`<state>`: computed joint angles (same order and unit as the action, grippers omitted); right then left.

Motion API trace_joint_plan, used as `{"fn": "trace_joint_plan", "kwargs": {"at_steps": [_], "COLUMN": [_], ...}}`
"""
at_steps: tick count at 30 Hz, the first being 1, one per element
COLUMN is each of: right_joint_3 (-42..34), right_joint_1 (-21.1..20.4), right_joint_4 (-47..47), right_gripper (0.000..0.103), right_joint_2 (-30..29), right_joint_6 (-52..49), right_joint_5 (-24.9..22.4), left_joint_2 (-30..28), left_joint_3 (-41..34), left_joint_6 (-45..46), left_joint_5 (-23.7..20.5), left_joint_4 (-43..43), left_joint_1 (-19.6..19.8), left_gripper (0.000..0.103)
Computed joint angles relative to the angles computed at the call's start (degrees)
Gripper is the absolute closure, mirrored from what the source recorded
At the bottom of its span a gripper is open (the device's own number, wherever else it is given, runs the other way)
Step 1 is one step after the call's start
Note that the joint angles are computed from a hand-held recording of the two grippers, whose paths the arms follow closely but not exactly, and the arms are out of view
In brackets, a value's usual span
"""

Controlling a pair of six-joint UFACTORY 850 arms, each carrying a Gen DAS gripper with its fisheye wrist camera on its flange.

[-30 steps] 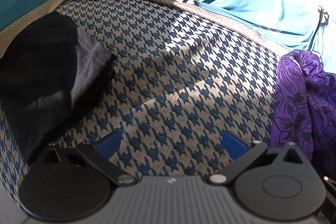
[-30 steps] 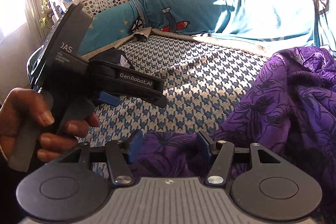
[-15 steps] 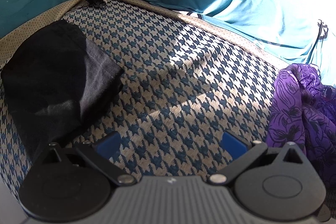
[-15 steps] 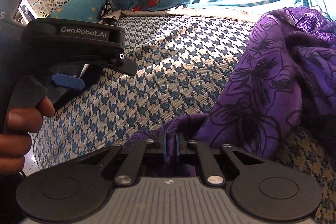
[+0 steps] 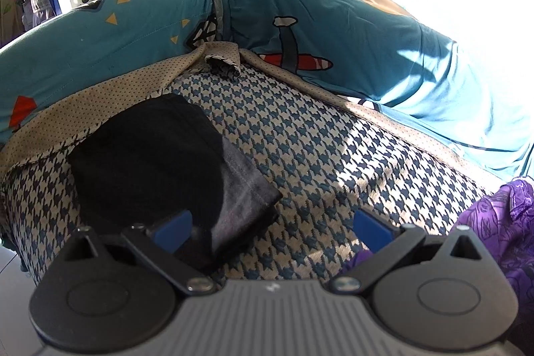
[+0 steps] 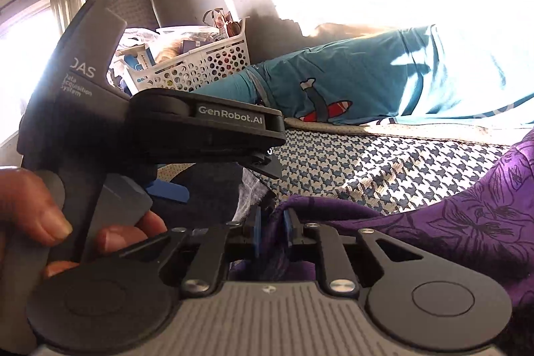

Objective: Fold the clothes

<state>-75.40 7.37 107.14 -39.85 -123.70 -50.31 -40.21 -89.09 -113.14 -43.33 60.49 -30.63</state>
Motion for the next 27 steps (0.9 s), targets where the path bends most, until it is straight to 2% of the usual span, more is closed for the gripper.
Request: {"fn": "trace_joint_plan", "kwargs": {"at_steps": [1, 2, 7, 14, 22, 27], "right_joint_3": [0.1, 0.1, -0.1, 1.6, 4.0, 4.8], "right_joint_1": [0.3, 0.3, -0.5, -3.6, -6.4, -8.2], "right_joint_4": [0.4, 0.3, -1.0, -1.3, -1.6, -2.2], "right_gripper": [0.067, 0.065, 0.065, 0.063, 0.056, 0.055], "right_joint_2": [0.1, 0.3, 1.5, 3.7, 5.9, 6.7], "right_joint_6": [-0.7, -0.9, 2.3, 3.7, 2.6, 2.7], "right_joint_5": [0.4, 1.0, 6.1, 9.6, 13.4, 15.8], "left_joint_2": [0.0, 0.1, -0.7, -3.3, -8.2, -11.2], "left_joint_3": [0.0, 0.0, -1.1, -5.2, -12.5, -16.9], "left_joint_6": [0.2, 0.4, 1.2, 5.8, 16.9, 23.6], "left_joint_5": [0.1, 0.2, 0.5, 2.7, 5.8, 4.9], "left_joint_4": [0.0, 0.0, 0.2, -1.0, -7.0, -10.5], "left_joint_1": [0.0, 0.0, -0.7, -2.3, -4.5, -5.8], "left_gripper": [0.0, 0.0, 0.0, 0.0, 0.0, 0.0]}}
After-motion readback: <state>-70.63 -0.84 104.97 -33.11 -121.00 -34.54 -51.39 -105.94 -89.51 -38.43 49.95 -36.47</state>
